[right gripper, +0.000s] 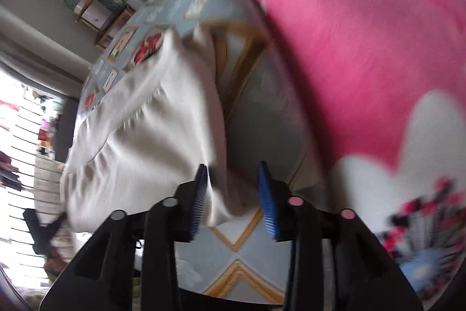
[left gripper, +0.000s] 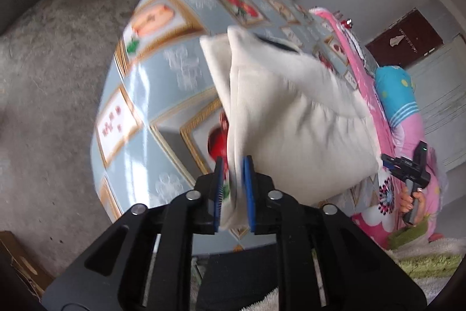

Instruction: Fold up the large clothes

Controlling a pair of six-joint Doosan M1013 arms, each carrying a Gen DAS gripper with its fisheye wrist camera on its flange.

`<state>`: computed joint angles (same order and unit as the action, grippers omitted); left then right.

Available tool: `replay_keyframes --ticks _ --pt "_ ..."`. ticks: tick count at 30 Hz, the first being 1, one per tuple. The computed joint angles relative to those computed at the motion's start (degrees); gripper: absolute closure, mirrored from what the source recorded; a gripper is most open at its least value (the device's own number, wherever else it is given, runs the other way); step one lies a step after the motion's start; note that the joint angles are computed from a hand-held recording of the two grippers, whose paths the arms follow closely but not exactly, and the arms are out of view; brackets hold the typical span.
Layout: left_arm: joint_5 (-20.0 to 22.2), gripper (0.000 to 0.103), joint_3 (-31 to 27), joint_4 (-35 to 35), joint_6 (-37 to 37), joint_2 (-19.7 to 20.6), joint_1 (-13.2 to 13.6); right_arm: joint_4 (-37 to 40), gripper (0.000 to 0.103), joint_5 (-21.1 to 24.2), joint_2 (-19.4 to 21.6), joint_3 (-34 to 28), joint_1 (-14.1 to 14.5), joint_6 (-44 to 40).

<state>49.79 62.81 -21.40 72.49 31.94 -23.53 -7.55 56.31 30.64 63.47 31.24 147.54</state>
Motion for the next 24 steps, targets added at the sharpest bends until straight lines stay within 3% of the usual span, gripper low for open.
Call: replay_keyframes --ticks 3,5,8,14,16,17,20,24 --pt "0.81 0.086 -4.41 4.47 -2.00 2.03 -0.23 -5.45 0.057 2.13 2.35 -5.95 0.61 -2.95" --pt "3.20 0.086 -9.66 9.17 -3.83 4.83 -0.72 -6.70 0.049 3.52 5.72 -12.11 0.66 -7.69" --pt "7.36 0.085 -17.43 13.45 -4.36 9.24 -1.42 -6.15 0.047 6.69 11.91 -22.44 0.18 -16.26" --pt "18.62 0.085 -34.83 17.46 -1.13 19.05 -2.39 -3.11 0.047 21.32 26.23 -47.07 -1.81 -25.41" --pt "21.09 0.085 -38.14 18.65 -0.22 20.81 -2.58 -1.13 0.047 24.47 28.99 -51.92 -2.42 -26.39" --pt "21.58 0.085 -38.83 18.84 0.27 21.21 -2.64 0.23 0.048 24.46 29.16 -51.92 -2.73 -26.67" --pt "23.50 0.085 -41.80 18.61 1.61 22.83 -2.61 0.62 0.063 24.61 28.86 -50.68 -2.77 -26.99" --pt "26.89 0.085 -47.36 20.64 1.05 25.84 -2.71 -0.17 0.064 23.61 27.93 -48.52 -2.92 -25.93"
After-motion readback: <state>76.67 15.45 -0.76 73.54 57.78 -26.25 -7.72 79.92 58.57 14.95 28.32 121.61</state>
